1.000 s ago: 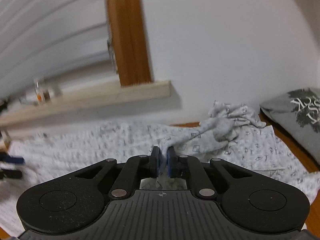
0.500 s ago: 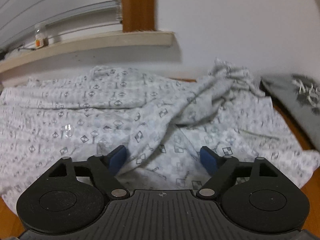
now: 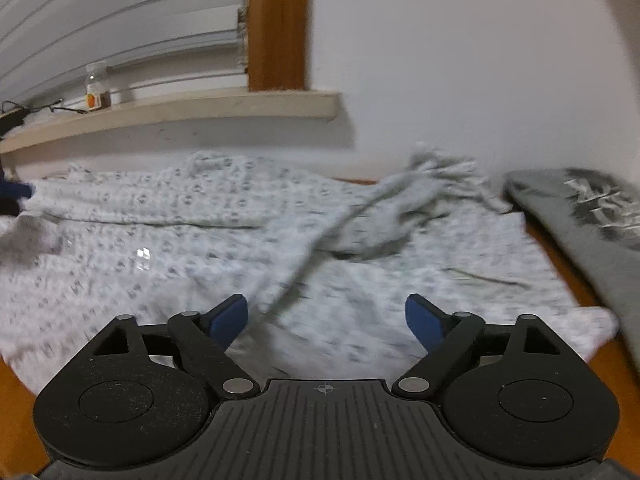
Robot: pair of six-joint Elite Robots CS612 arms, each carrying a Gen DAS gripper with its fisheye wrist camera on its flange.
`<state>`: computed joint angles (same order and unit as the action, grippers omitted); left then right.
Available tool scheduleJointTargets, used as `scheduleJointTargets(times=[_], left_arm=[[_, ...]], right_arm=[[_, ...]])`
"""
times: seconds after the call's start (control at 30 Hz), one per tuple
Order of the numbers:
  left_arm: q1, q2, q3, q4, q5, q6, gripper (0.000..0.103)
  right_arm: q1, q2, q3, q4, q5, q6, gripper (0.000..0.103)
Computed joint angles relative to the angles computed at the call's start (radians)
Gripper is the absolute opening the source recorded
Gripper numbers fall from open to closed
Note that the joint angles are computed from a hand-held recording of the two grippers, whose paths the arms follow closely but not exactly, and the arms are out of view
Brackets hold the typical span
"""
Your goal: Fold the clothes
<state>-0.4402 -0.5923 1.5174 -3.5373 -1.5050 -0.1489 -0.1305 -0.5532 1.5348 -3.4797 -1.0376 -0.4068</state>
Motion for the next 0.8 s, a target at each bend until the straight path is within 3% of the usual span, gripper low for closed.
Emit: scheduleJointTargets(times=[0.03,0.1,0.17,0.3,0.5,0.6,0.67,0.73,0.77,0.8], left_arm=[[-0.005,0.016,-0.038,0.015,-0.017,0.012,0.095],[-0.017,0.052,-0.128,0.063,-0.049,0.020,0.098],[-0.028,0.092,-0.225,0.119,-0.081,0.019,0.098],[-0.044,0.181,-0.443,0.257,-0.145,0.012,0.101],[-0.067,0.338,-0.791,0.496,-0.169,0.054,0.100],[-0.076,0.397,-0.916,0.597,-0.148,0.097,0.098],[-0.081,0.423,-0.975,0.680,-0.127,0.126,0.087],[-0.085,0.442,-1.014,0.730,-0.098,0.162,0.049],[-0.085,0.448,-1.026,0.751,-0.090,0.176,0.041],[-0.083,0.438,-1.003,0.729,-0.099,0.171,0.016]], right_arm=[[-0.007,-0.003,0.002,0.001,0.001,-0.016,0.086],[-0.027,-0.001,0.000,-0.019,0.041,-0.016,0.088],[-0.041,0.003,-0.009,-0.033,0.062,0.017,0.090],[-0.045,0.011,-0.032,-0.007,0.040,0.050,0.090],[-0.025,0.036,-0.060,-0.021,0.012,-0.066,0.090],[-0.016,0.040,-0.074,0.034,0.011,-0.132,0.090],[-0.013,0.036,-0.080,0.081,0.004,-0.155,0.091],[-0.015,0.034,-0.085,0.117,0.008,-0.152,0.092],[-0.018,0.034,-0.088,0.126,0.015,-0.138,0.092],[-0.020,0.035,-0.090,0.134,0.019,-0.123,0.092]])
